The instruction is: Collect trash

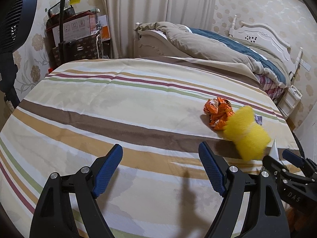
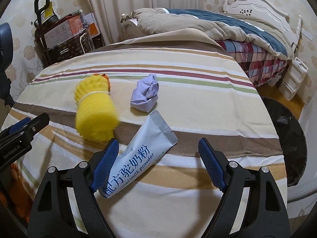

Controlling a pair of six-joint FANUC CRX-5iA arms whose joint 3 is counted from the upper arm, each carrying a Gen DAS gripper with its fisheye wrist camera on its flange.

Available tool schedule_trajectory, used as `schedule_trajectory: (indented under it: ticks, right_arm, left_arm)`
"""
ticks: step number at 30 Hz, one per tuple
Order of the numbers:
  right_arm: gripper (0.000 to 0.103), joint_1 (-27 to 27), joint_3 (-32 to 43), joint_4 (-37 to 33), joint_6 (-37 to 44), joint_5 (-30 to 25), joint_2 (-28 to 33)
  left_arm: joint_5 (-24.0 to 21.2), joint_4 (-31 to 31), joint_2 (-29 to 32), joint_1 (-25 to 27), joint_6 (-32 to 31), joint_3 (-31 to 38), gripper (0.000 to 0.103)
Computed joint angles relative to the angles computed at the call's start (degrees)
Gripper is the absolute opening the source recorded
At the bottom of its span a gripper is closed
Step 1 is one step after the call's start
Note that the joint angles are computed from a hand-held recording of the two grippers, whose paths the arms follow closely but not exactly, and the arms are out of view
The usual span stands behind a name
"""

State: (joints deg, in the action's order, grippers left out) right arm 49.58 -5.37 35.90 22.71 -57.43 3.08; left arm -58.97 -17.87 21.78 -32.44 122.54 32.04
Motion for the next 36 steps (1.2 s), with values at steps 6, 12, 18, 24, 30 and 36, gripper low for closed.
schedule_trajectory:
  ticks: [6, 12, 18, 24, 30, 36]
  right_arm:
    - [0.077, 0.13, -0.74, -1.02, -0.45, 0.06, -1.02]
    - [0.077, 0.37, -1.71, -0.4, -1.76, -0.65, -1.88]
    - [0.077, 0.65, -1.89, 0.11, -3.43, -0.7, -2.68]
    - [0.077, 1.18, -0.88, -1.27, -3.38, -2.05, -2.39]
    - [0.077, 2.07, -0.12, -2.84, -2.1, -2.98, -1.69]
    - [0.069, 2.71, -0.75, -1.2, -3.78, -4.36, -2.47]
  left_arm:
    - [0.3, -0.41, -0.28, -0.68, -0.16, -0.41, 0.079]
    - [0.47, -0.33, -0.51, -0.82, 0.5, -0.75, 0.079]
    - [1.21, 0.24, -0.99, -0.67, 0.57, -1.57, 0.079]
    - [2.54, 1.41, -1.88, -0.16, 0.82, -3.13, 0.079]
    - [3.71, 2.12, -2.65, 0.06, 0.32, -4.41, 0.079]
    - [4.35, 2.4, -3.04, 0.06, -0.03, -5.05, 0.079]
